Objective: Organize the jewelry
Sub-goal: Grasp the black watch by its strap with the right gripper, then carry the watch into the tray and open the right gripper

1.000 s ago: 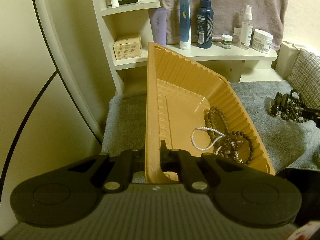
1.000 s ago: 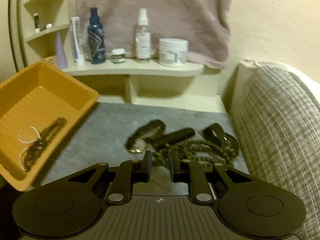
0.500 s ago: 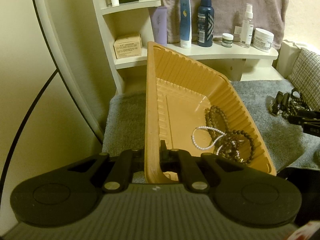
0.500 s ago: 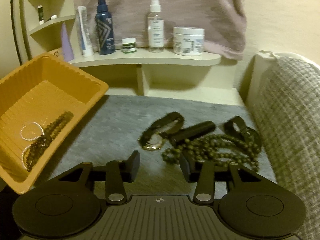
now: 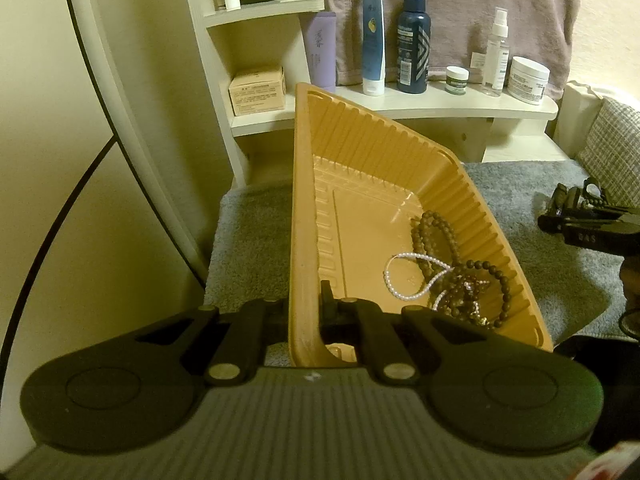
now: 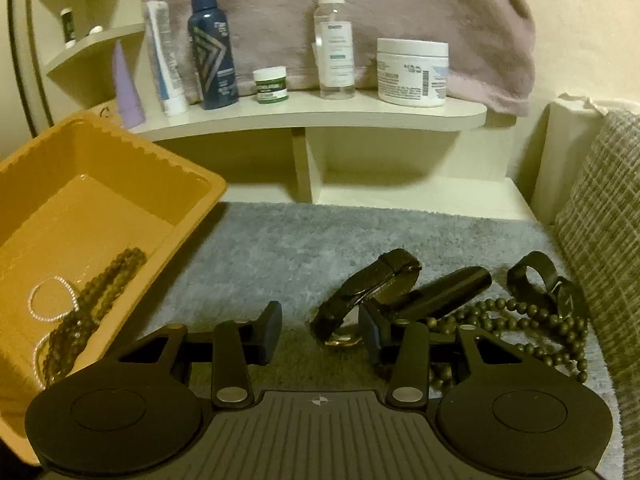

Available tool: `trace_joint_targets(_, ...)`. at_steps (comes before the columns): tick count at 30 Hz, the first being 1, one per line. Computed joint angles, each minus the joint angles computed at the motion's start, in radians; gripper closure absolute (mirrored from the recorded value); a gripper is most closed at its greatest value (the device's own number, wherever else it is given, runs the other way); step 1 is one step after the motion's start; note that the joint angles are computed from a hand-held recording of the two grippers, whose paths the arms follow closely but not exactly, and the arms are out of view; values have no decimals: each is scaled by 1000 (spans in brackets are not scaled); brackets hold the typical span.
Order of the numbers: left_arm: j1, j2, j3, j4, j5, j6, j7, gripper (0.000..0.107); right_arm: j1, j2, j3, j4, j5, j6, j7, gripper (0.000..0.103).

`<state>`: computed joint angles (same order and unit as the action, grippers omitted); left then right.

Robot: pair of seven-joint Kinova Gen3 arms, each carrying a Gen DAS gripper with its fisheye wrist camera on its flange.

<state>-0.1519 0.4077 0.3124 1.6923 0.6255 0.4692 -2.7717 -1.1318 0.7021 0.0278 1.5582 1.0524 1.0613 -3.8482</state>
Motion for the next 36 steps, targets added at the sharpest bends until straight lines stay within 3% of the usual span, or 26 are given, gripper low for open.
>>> trace_joint_targets(6, -2, 2, 1, 1, 4, -1, -3, 102, 2, 2, 0, -3, -2, 5, 2, 86)
trace_joint_targets(12, -3, 2, 1, 1, 6, 0, -4, 102, -11, 2, -2, -9, 13, 11, 8, 95)
trace_joint_targets(26, -5, 3, 4, 5, 13, -5, -9, 102, -46, -24, -7, -50, 93, 35, 73, 96)
trace_joint_targets(31, -4, 3, 3, 4, 12, -4, -8, 102, -23, -53, -21, -50, 186, -69, 120, 96)
trace_joint_targets(36, -4, 2, 4, 6, 14, -6, -6, 102, 26, -61, -45, -88, 234, -240, 264, 96)
